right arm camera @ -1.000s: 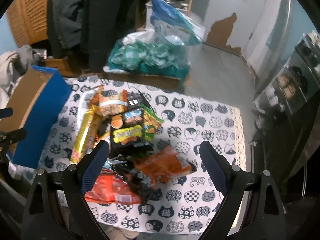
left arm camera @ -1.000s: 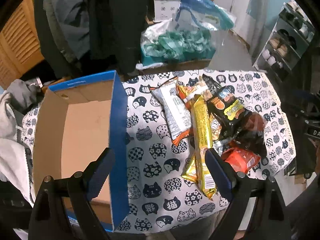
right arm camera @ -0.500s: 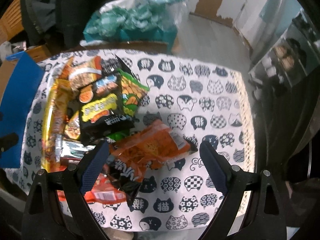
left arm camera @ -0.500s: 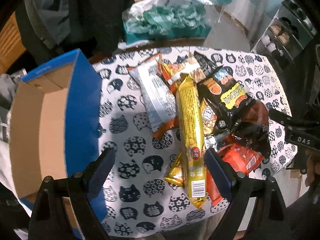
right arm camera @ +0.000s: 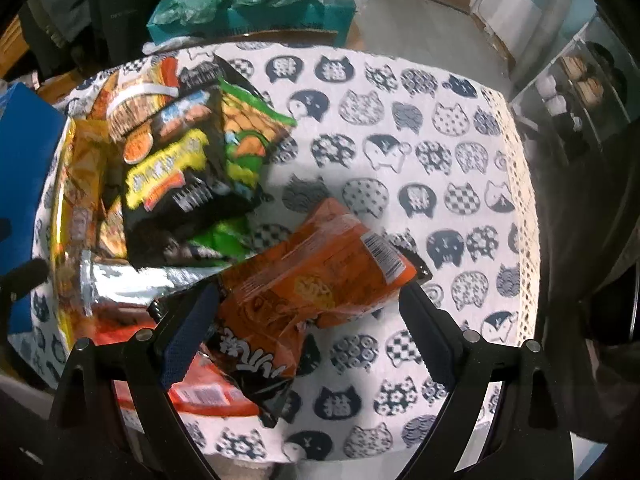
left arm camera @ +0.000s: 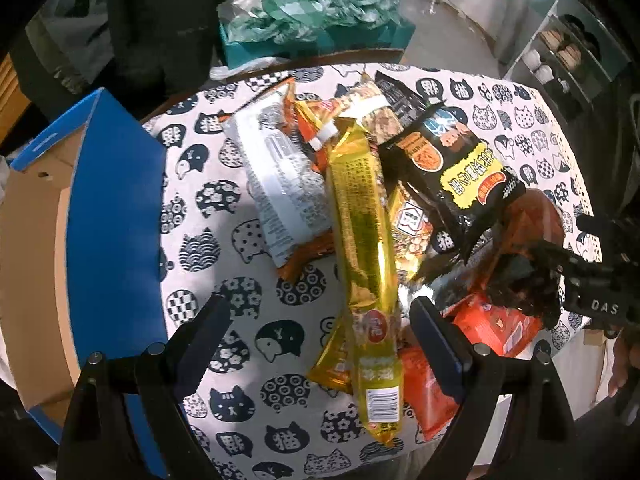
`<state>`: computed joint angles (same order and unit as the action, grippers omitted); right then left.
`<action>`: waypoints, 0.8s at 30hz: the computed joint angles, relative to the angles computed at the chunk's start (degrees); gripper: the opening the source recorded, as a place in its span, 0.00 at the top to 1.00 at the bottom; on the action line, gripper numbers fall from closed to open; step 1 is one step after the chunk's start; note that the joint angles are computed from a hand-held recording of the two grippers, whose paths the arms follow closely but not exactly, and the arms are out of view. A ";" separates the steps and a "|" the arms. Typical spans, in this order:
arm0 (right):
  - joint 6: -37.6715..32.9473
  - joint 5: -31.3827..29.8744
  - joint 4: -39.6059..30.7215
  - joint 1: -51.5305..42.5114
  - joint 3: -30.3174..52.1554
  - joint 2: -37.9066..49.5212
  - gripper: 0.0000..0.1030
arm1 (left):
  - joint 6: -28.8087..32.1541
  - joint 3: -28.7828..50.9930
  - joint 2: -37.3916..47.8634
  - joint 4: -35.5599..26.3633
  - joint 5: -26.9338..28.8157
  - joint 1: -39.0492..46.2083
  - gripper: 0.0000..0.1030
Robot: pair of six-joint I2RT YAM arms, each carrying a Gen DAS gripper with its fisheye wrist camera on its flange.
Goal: Organize snacks
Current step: 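Grasp the gold wafer bar with the left gripper while the right grasps the orange bag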
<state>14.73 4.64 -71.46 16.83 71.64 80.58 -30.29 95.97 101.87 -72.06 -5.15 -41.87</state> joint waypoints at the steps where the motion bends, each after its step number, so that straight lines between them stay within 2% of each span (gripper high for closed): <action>1: -0.40 -0.18 -0.42 -0.74 -0.73 -0.68 0.13 | -0.10 0.36 0.43 -0.07 0.13 -0.16 0.10; 8: -2.94 1.63 -1.74 -5.65 -4.48 -4.38 0.13 | -1.69 1.94 3.11 -0.44 2.16 -1.14 0.10; 13: -3.60 -0.79 2.42 -7.24 -5.68 -3.73 0.13 | -1.95 2.06 4.31 0.25 1.82 -1.61 0.10; 16: -3.75 -0.21 5.17 -6.71 -6.39 -1.47 0.13 | -1.88 1.26 4.82 1.42 2.12 -1.65 0.11; 22: -4.63 -0.22 9.10 -6.81 -8.32 0.40 0.13 | -0.58 -1.26 4.67 3.20 3.25 -1.77 0.31; 24: -4.95 -0.87 9.52 -7.51 -8.68 0.86 0.13 | -0.02 -2.17 4.43 3.96 3.81 -1.62 0.47</action>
